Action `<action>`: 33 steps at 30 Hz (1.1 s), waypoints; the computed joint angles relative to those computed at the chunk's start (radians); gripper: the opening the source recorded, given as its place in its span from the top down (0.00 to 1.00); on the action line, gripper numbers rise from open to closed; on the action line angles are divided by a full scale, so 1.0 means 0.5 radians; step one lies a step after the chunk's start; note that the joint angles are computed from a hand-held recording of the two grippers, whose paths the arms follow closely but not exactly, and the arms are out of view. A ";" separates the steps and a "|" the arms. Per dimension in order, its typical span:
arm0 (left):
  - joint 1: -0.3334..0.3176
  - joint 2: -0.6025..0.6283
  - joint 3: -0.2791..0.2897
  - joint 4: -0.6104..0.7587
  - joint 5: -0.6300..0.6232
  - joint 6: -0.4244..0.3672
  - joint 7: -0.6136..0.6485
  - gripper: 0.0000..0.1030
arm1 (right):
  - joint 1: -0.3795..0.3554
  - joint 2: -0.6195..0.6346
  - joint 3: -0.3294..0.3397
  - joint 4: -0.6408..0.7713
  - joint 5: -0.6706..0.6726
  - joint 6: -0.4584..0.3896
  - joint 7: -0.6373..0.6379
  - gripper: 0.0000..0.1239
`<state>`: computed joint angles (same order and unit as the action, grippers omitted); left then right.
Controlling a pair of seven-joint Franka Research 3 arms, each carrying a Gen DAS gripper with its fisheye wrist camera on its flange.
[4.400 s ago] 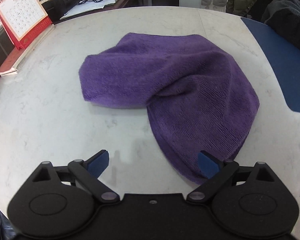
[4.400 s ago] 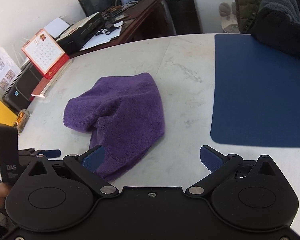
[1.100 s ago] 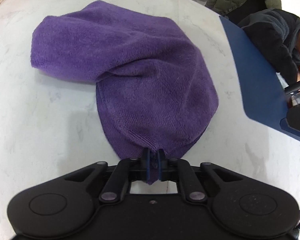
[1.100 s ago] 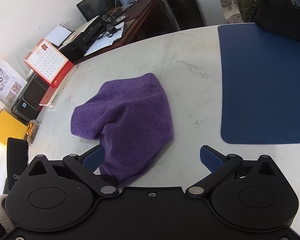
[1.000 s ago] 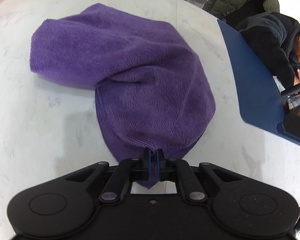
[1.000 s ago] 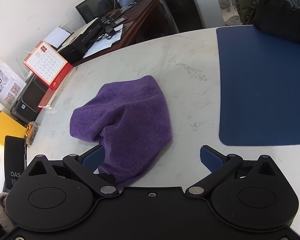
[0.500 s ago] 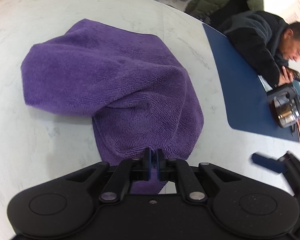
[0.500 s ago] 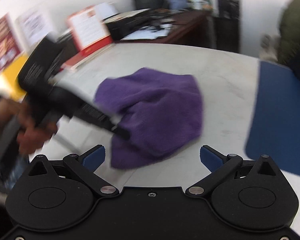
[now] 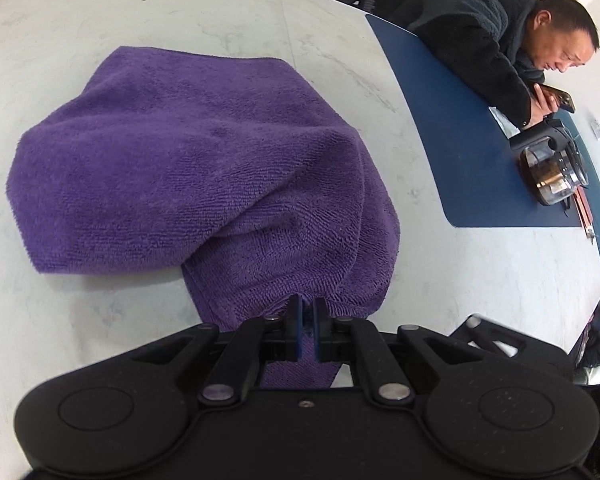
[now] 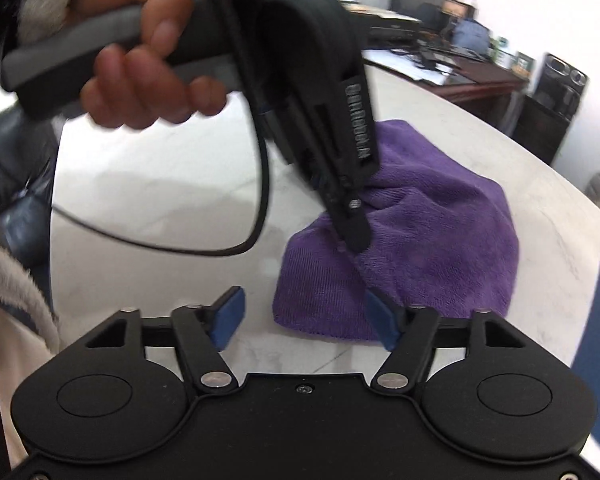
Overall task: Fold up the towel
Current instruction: 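Bring the right gripper to the towel edge beside the left gripper and pinch it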
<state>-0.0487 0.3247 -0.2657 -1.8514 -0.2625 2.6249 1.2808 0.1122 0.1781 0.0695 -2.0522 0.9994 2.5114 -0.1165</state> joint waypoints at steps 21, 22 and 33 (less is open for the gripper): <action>0.067 -0.004 -0.053 -0.030 -0.194 -0.043 0.243 0.95 | 0.063 0.075 0.053 0.009 -0.359 0.132 -0.025 0.98; 0.061 -0.016 -0.046 -0.037 -0.182 -0.051 0.255 0.95 | 0.062 0.074 0.056 0.004 -0.359 0.139 -0.041 0.98; -0.062 -0.174 0.038 -0.162 0.356 -0.008 0.753 0.94 | 0.046 0.093 0.053 0.029 -0.386 0.079 -0.037 0.98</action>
<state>-0.0796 0.2376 -0.2465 -1.9323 -0.0844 2.6211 1.6573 0.1350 0.2244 0.0961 -2.0377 0.8065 2.5510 -0.1352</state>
